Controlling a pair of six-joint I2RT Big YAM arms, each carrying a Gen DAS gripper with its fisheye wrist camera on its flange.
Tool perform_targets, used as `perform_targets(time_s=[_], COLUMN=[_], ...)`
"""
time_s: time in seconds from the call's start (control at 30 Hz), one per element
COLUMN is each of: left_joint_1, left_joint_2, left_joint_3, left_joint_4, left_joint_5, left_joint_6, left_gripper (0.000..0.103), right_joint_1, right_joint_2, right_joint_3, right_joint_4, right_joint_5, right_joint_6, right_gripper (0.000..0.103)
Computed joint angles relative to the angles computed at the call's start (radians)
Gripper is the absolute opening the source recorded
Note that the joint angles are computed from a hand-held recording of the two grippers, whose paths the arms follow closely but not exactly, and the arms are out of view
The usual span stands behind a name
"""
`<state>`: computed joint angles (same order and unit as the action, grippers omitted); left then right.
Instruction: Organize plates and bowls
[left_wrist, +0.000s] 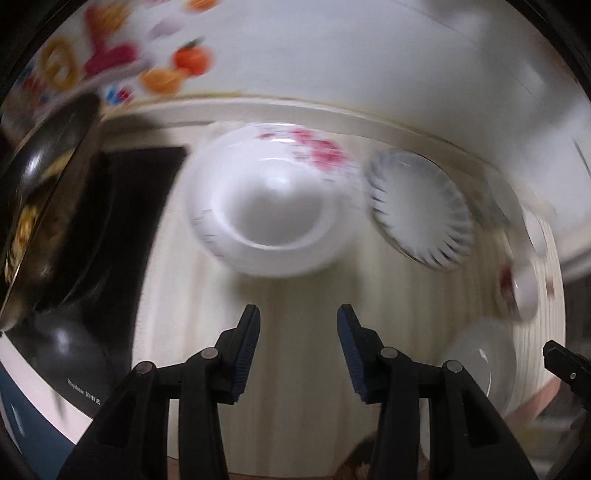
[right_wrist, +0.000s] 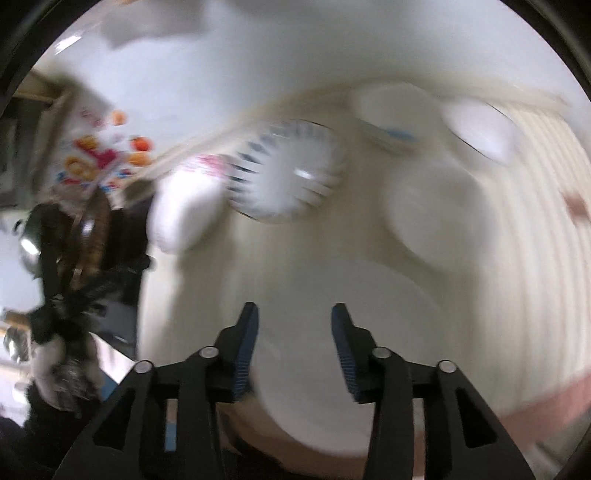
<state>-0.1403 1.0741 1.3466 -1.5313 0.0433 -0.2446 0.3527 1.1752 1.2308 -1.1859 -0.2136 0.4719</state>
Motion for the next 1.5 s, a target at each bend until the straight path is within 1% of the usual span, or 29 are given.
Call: perform_targets(time_s=[0.03, 0.1, 0.17, 0.27, 0.33, 0.4, 0.43, 0.5, 0.57, 0.6, 0.67, 0.7, 0.73, 0.77, 0.8, 0.83, 0.87, 0.9, 0.93, 1.0, 1.07, 1.1, 1.2, 1.23, 1.27, 1.5], left_joint_1=[0.039, 0.095, 0.127, 0.173, 0.194, 0.195, 0.203, 0.212, 0.212, 0.216, 0.223, 0.228, 0.231, 0.23, 0.231, 0.23, 0.228, 0.225, 0.223, 0.228, 0.241, 0.246, 0.257, 0.262, 0.263, 0.281], left_joint_2=[0.012, 0.025, 0.039, 0.054, 0.07, 0.09, 0.094, 0.102, 0.122, 0.134, 0.152, 0.157, 0.155, 0.155, 0.155, 0.155, 0.155, 0.153, 0.153, 0.141, 0.127, 0.141, 0.124, 0.116, 0.107, 0.067], left_joint_3=[-0.001, -0.013, -0.03, -0.054, -0.065, -0.077, -0.079, -0.088, -0.086, -0.087, -0.089, -0.093, -0.096, -0.095, -0.094, -0.093, -0.092, -0.091, -0.09, -0.095, -0.103, -0.099, -0.101, -0.104, -0.102, -0.064], left_joint_4=[0.001, 0.011, 0.022, 0.026, 0.037, 0.057, 0.06, 0.081, 0.084, 0.093, 0.093, 0.106, 0.115, 0.118, 0.125, 0.128, 0.131, 0.132, 0.129, 0.135, 0.133, 0.143, 0.124, 0.122, 0.117, 0.067], left_joint_5=[0.014, 0.019, 0.014, 0.018, 0.028, 0.035, 0.037, 0.049, 0.046, 0.059, 0.064, 0.078, 0.081, 0.068, 0.07, 0.068, 0.067, 0.064, 0.055, 0.057, 0.068, 0.076, 0.092, 0.093, 0.09, 0.105], left_joint_6=[0.004, -0.012, -0.021, -0.041, -0.052, -0.07, -0.067, -0.071, -0.074, -0.073, -0.063, -0.059, -0.06, -0.056, -0.041, -0.032, -0.022, -0.012, -0.014, -0.017, -0.009, -0.007, -0.001, 0.003, 0.004, 0.037], left_gripper=[0.041, 0.041, 0.041, 0.041, 0.041, 0.041, 0.043, 0.043, 0.043, 0.043, 0.043, 0.043, 0.042, 0.042, 0.04, 0.04, 0.04, 0.038, 0.038, 0.038, 0.036, 0.035, 0.034, 0.034, 0.034, 0.034], right_joint_1=[0.015, 0.041, 0.063, 0.085, 0.097, 0.103, 0.106, 0.106, 0.095, 0.09, 0.079, 0.075, 0.072, 0.07, 0.07, 0.07, 0.071, 0.073, 0.071, 0.065, 0.058, 0.056, 0.051, 0.053, 0.049, 0.032], right_joint_2=[0.064, 0.179, 0.327, 0.533, 0.673, 0.802, 0.873, 0.975, 1.056, 1.1, 1.158, 1.19, 1.19, 1.204, 1.208, 1.224, 1.217, 1.201, 1.194, 1.187, 1.17, 1.156, 1.106, 1.104, 1.085, 0.967], right_joint_3=[0.052, 0.151, 0.287, 0.496, 0.663, 0.825, 0.919, 1.058, 1.158, 1.217, 1.292, 1.334, 1.325, 1.336, 1.333, 1.351, 1.33, 1.294, 1.279, 1.262, 1.23, 1.207, 1.131, 1.133, 1.107, 0.955], right_joint_4=[0.027, 0.055, 0.074, 0.045, -0.008, -0.075, -0.121, -0.196, -0.258, -0.29, -0.334, -0.356, -0.355, -0.361, -0.365, -0.384, -0.368, -0.333, -0.322, -0.318, -0.307, -0.299, -0.262, -0.262, -0.254, -0.198], right_joint_5=[-0.016, -0.026, -0.035, -0.06, -0.05, -0.031, -0.007, 0.026, 0.038, 0.034, -0.002, -0.019, -0.033, -0.053, -0.067, -0.08, -0.079, -0.081, -0.087, -0.107, -0.122, -0.124, -0.125, -0.122, -0.122, -0.137], right_joint_6=[-0.011, -0.037, -0.085, -0.142, -0.201, -0.253, -0.283, -0.317, -0.336, -0.334, -0.333, -0.328, -0.329, -0.332, -0.338, -0.344, -0.351, -0.357, -0.358, -0.355, -0.358, -0.363, -0.362, -0.357, -0.357, -0.357], right_gripper=[0.047, 0.047, 0.047, 0.047, 0.047, 0.047, 0.047, 0.047, 0.047, 0.047, 0.047, 0.046, 0.045, 0.039, 0.035, 0.033, 0.032, 0.032, 0.031, 0.029, 0.027, 0.027, 0.025, 0.024, 0.023, 0.023])
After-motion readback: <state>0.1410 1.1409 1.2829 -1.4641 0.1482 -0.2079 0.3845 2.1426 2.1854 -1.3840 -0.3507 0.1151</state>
